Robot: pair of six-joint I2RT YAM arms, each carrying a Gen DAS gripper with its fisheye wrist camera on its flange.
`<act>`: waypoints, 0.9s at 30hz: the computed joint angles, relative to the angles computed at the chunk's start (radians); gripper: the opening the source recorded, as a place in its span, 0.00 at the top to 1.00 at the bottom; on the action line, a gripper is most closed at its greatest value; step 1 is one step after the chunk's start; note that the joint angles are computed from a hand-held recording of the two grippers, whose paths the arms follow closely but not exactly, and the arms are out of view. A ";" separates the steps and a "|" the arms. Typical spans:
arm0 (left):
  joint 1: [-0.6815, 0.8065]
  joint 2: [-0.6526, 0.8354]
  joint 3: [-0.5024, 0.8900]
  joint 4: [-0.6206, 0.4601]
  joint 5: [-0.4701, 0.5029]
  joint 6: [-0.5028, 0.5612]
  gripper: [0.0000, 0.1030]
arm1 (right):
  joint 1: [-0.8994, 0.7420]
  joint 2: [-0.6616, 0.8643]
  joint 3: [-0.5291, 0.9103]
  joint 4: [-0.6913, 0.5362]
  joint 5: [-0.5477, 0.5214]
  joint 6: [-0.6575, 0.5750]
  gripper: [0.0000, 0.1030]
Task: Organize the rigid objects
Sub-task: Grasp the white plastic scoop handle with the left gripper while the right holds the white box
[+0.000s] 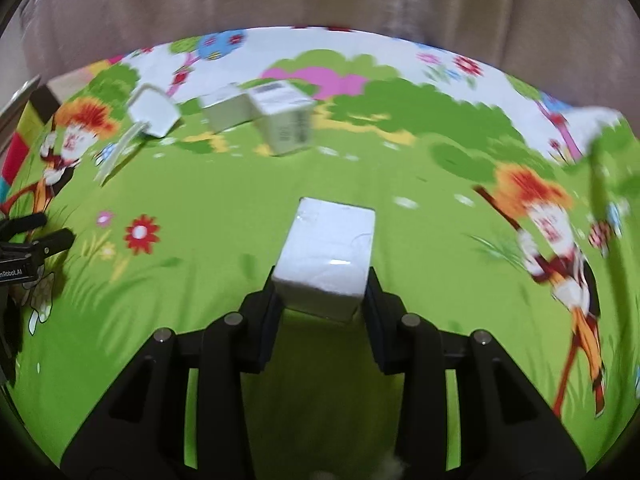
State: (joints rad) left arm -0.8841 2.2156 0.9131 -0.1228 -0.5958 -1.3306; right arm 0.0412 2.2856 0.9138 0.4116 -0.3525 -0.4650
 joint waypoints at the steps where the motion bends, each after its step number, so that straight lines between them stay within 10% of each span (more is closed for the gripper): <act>1: 0.001 0.003 0.018 -0.033 0.008 -0.031 0.00 | -0.011 0.002 0.008 -0.003 0.007 0.008 0.62; 17: 0.293 0.228 0.490 -0.122 0.085 0.282 0.00 | -0.024 0.014 0.033 -0.008 0.025 0.051 0.61; 19: 0.286 0.212 0.447 -0.060 0.058 0.306 0.25 | -0.024 0.015 0.037 -0.011 0.023 0.052 0.61; 21: 0.264 0.173 0.380 0.009 0.042 0.365 0.83 | -0.023 0.016 0.039 -0.013 0.023 0.053 0.61; 27: 0.151 0.048 0.121 0.202 0.025 0.336 0.86 | -0.021 0.016 0.040 -0.013 0.024 0.057 0.61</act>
State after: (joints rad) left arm -0.7331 2.2639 1.0339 0.0792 -0.5706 -0.9941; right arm 0.0202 2.3014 0.9539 0.3984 -0.3290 -0.4075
